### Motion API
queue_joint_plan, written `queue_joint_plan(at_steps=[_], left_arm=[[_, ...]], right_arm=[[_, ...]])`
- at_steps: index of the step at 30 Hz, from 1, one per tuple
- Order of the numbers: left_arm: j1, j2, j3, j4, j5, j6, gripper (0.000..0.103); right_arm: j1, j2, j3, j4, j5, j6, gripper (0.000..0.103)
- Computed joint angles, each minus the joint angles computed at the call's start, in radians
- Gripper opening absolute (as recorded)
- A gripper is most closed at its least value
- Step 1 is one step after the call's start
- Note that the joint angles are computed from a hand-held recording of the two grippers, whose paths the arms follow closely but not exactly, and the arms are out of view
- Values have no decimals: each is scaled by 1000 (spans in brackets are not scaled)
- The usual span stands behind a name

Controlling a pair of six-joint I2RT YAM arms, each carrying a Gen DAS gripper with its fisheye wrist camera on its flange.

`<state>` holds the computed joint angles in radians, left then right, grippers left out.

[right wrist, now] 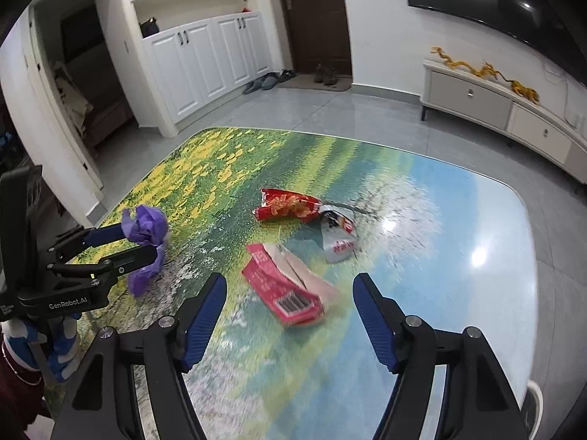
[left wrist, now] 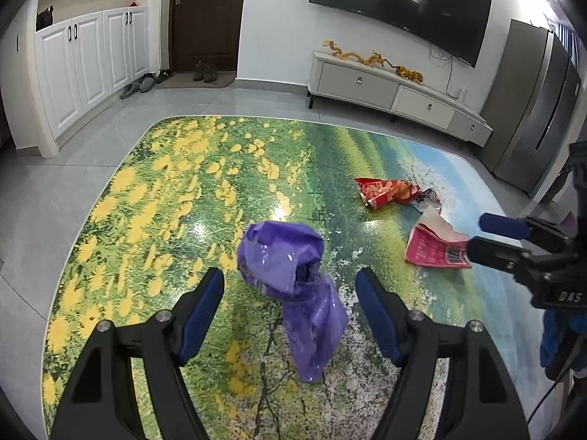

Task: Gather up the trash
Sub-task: 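Grasp the purple plastic bag with the left gripper while the right gripper grasps the red and pink wrappers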

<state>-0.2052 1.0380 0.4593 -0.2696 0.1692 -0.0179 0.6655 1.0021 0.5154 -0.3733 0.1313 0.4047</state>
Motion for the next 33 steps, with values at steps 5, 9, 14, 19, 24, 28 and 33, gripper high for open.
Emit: queue_joint_plan(at_steps=[5, 9, 14, 19, 24, 28, 33], left_arm=[[53, 23, -14, 12, -6, 21, 73], [166, 20, -32, 1, 22, 55, 73], [284, -4, -35, -38, 79, 85, 73], [271, -55, -30, -60, 83, 96, 73], [175, -92, -12, -42, 4, 98, 73], [113, -57, 2, -12, -52, 105, 73], [109, -13, 4, 15, -53, 105, 73]], right_arm=[[-43, 60, -14, 82, -55, -40, 69], [-77, 70, -37, 118, -92, -51, 69], [-104, 63, -59, 133, -118, -58, 69], [-124, 52, -65, 139, -135, -76, 69], [-150, 49, -58, 136, -141, -116, 70], [-173, 68, -51, 152, -162, -163, 74], [-175, 77, -47, 161, -181, -260, 79]])
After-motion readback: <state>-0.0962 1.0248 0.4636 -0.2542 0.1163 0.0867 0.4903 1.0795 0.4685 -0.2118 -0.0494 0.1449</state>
